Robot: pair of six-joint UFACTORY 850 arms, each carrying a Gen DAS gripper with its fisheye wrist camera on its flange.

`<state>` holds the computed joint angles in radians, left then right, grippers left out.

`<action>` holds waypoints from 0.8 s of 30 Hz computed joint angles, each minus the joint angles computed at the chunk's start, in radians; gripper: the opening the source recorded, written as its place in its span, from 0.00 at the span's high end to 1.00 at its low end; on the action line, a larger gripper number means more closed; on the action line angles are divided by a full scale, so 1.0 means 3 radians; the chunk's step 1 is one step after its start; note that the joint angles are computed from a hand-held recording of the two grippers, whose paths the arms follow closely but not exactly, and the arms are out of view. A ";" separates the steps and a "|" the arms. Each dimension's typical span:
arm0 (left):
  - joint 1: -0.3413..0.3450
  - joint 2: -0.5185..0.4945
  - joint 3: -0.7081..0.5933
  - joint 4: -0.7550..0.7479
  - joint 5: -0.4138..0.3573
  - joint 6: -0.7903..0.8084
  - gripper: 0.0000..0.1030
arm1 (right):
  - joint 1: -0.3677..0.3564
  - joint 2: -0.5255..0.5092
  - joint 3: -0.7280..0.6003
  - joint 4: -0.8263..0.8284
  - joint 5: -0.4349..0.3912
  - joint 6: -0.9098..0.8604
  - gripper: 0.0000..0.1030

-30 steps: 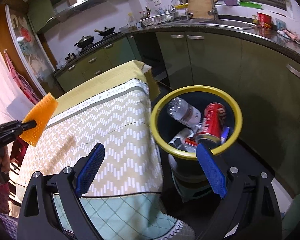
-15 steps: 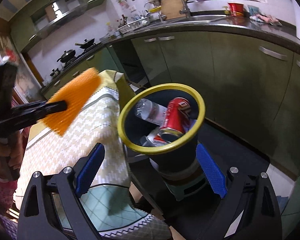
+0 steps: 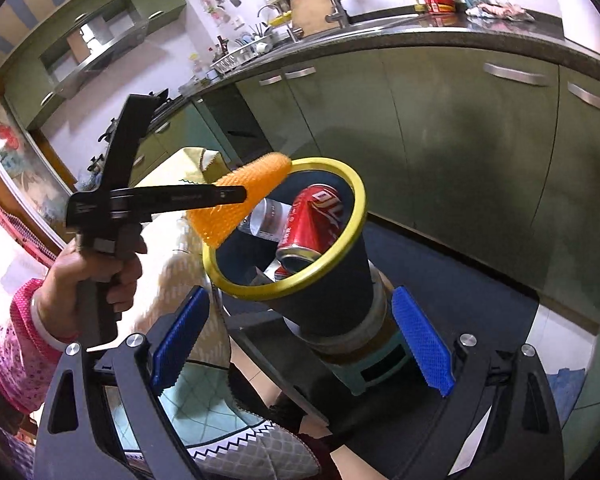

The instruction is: Collect trash

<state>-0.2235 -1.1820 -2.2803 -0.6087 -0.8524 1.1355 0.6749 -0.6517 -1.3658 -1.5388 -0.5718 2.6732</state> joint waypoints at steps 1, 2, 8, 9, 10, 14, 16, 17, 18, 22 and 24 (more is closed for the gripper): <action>-0.0004 0.0008 0.0028 0.0013 0.0044 -0.0007 0.39 | -0.0004 0.0000 0.0006 -0.0019 0.0008 0.0024 0.11; 0.0007 0.0047 0.0098 -0.0008 0.0091 0.0019 0.33 | -0.0004 -0.0001 0.0006 -0.0028 0.0012 0.0035 0.11; 0.0156 0.0361 0.0542 -0.0125 0.0066 0.0261 0.32 | 0.0029 -0.0019 -0.0053 -0.0060 0.0012 -0.0015 0.11; 0.0194 0.0451 0.0669 -0.0194 0.0091 0.0374 0.32 | 0.0038 -0.0026 -0.0073 -0.0064 0.0005 -0.0029 0.11; 0.0255 0.0581 0.0858 -0.0329 0.0145 0.0559 0.32 | 0.0047 -0.0031 -0.0088 -0.0074 0.0001 -0.0037 0.11; 0.0530 0.1023 0.1471 -0.0892 0.0303 0.1287 0.25 | 0.0088 -0.0074 -0.0205 -0.0010 -0.0013 -0.0216 0.11; 0.0711 0.1208 0.1721 -0.1204 0.0335 0.1615 0.20 | 0.0103 -0.0100 -0.0274 0.0038 -0.0012 -0.0343 0.11; 0.0788 0.1278 0.1815 -0.1336 0.0349 0.1746 0.17 | 0.0115 -0.0124 -0.0329 0.0071 -0.0005 -0.0431 0.11; 0.0902 0.1369 0.1940 -0.1536 0.0373 0.1927 0.13 | 0.0127 -0.0151 -0.0386 0.0111 -0.0004 -0.0524 0.11; 0.1254 0.1575 0.2236 -0.2151 0.0422 0.2431 0.11 | 0.0198 -0.0287 -0.0688 0.0329 -0.0058 -0.1032 0.10; 0.1411 0.1644 0.2322 -0.2365 0.0454 0.2584 0.07 | 0.0241 -0.0351 -0.0829 0.0398 -0.0096 -0.1228 0.10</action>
